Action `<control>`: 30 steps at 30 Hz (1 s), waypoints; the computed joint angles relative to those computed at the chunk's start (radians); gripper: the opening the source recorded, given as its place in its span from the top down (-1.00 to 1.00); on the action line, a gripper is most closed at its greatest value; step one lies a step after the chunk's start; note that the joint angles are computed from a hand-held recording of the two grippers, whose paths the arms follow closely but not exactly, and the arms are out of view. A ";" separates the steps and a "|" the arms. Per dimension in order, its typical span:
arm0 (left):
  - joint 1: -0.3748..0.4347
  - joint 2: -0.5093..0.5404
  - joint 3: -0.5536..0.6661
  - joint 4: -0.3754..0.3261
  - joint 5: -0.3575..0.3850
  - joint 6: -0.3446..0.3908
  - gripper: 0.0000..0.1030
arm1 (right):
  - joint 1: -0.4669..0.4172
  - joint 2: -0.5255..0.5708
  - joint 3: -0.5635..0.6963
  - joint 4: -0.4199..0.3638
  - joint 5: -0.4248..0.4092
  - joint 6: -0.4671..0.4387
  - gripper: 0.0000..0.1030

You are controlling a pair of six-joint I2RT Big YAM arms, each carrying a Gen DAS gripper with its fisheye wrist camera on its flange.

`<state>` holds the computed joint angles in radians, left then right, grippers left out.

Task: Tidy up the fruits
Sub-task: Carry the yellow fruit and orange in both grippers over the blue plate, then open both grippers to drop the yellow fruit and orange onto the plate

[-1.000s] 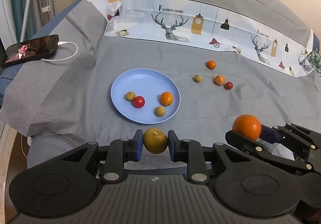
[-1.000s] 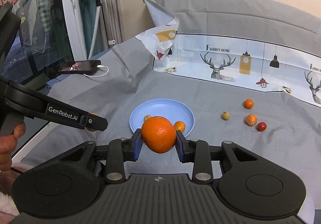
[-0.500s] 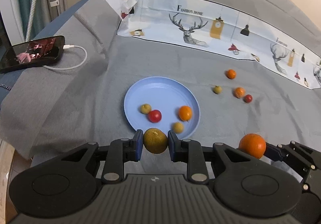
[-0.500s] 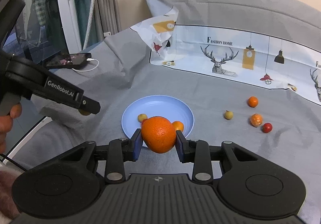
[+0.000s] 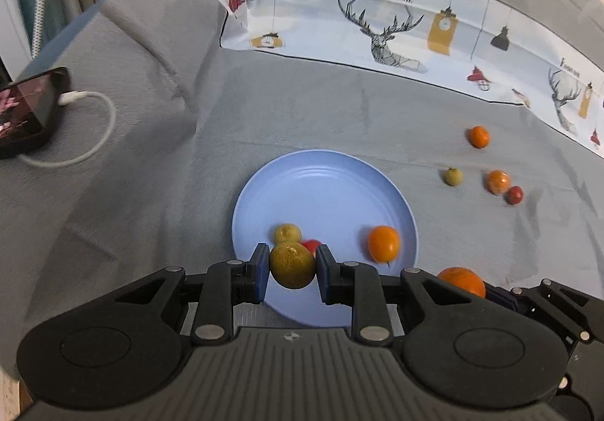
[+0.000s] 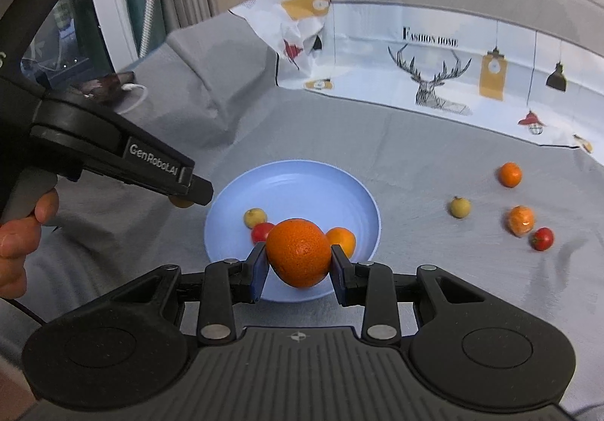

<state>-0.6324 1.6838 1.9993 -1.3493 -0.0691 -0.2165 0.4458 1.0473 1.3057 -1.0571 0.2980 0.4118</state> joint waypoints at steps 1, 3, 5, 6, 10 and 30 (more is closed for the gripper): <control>0.002 0.017 0.013 -0.002 0.000 0.003 0.45 | -0.011 0.009 -0.002 0.008 -0.010 -0.005 0.30; 0.004 0.050 0.037 -0.005 -0.004 0.007 0.45 | -0.037 0.031 -0.003 0.022 -0.032 -0.020 0.30; 0.006 0.078 0.056 -0.007 -0.009 0.012 0.45 | -0.058 0.054 -0.006 0.037 -0.050 -0.037 0.30; 0.006 0.091 0.064 -0.006 -0.012 0.016 0.45 | -0.067 0.064 -0.008 0.043 -0.059 -0.044 0.30; 0.006 0.132 0.086 -0.002 -0.032 0.030 0.45 | -0.093 0.101 -0.010 0.057 -0.089 -0.059 0.30; -0.035 -0.098 -0.109 0.003 -0.123 -0.013 -0.99 | 0.034 0.027 0.039 -0.109 -0.017 0.032 -0.76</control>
<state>-0.6670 1.5853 1.8902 -1.3464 -0.1926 -0.2298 0.4795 1.0747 1.3449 -1.1661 0.2813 0.4440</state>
